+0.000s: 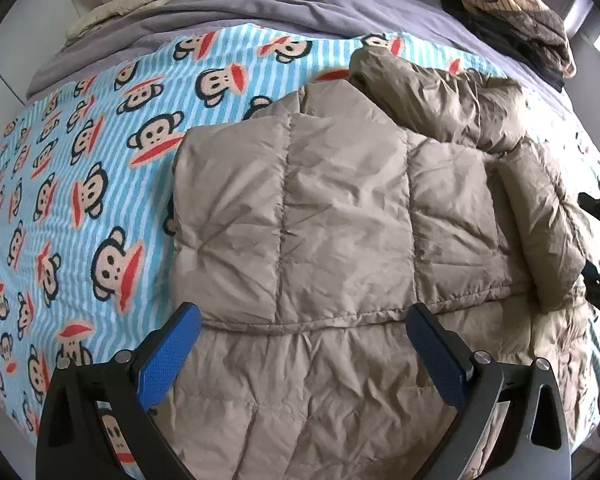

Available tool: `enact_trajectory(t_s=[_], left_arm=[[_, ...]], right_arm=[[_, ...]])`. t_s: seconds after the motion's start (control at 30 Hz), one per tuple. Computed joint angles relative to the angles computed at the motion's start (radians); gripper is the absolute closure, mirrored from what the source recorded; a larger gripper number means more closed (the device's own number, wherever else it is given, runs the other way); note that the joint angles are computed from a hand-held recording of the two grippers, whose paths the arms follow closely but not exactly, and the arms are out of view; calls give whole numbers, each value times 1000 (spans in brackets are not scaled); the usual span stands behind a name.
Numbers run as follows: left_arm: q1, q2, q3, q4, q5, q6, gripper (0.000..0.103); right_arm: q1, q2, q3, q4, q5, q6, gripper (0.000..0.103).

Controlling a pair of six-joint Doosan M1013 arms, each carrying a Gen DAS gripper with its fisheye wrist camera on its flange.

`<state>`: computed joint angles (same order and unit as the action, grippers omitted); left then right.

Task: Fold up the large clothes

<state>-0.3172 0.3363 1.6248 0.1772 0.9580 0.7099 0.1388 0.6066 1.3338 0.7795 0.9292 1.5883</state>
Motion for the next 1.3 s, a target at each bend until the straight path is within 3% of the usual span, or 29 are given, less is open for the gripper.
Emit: enact_trajectory(t_s=[0.03,0.07,0.13,0.27,0.4,0.5,0.53,0.6,0.73,0.87,1.03,1.07,1.1,1.13,1.17,1.2,1.23,1.3], left_arm=[[6,-6,7,-9,-16,2,1],[16,-14,17,-23,-42,8,1],[43,-38,48,-82,-117,30,1],[106,-88,115,-253,-277,109,1],[153,-121,168,-449,-408,241,1],[186,-124,194,-689,-457,424,1],[196,-119,201,-799,-462,509,1],[206,-106,203,-914,-451,608,1],[207,-55,173,-1044,-387,735,1],[187,-2,123,-1103,-345,824,1],[150,72,36,-974,-292,752,1],[146,79,27,-962,-286,742,17],[143,93,6,-958,-257,748,52],[142,104,-13,-935,-218,740,71],[139,107,-22,-903,-202,719,90],[134,103,-24,-869,-203,702,90],[130,88,-14,-841,-232,697,90],[127,64,4,-749,-267,651,90]], right_arm=[[1,2,-1,11,-12,9,40],[2,4,-4,16,-24,22,64],[20,17,-31,16,-40,25,91],[79,28,-101,-23,-39,-132,91],[160,30,-144,-145,4,-324,91],[218,41,-156,-299,78,-358,79],[230,45,-157,-337,105,-354,59],[236,36,-134,-377,127,-341,47],[182,2,-70,-325,156,-293,46],[80,-35,4,-306,149,-133,45],[-35,-45,51,-260,82,44,45],[-49,-42,55,-247,68,68,45],[-67,-36,59,-224,50,105,45],[-79,-32,63,-189,37,112,47],[-93,-28,70,-132,15,107,69],[-98,-21,66,-117,3,115,87],[-94,-16,58,-129,4,128,95],[-85,-5,40,-123,11,96,95]])
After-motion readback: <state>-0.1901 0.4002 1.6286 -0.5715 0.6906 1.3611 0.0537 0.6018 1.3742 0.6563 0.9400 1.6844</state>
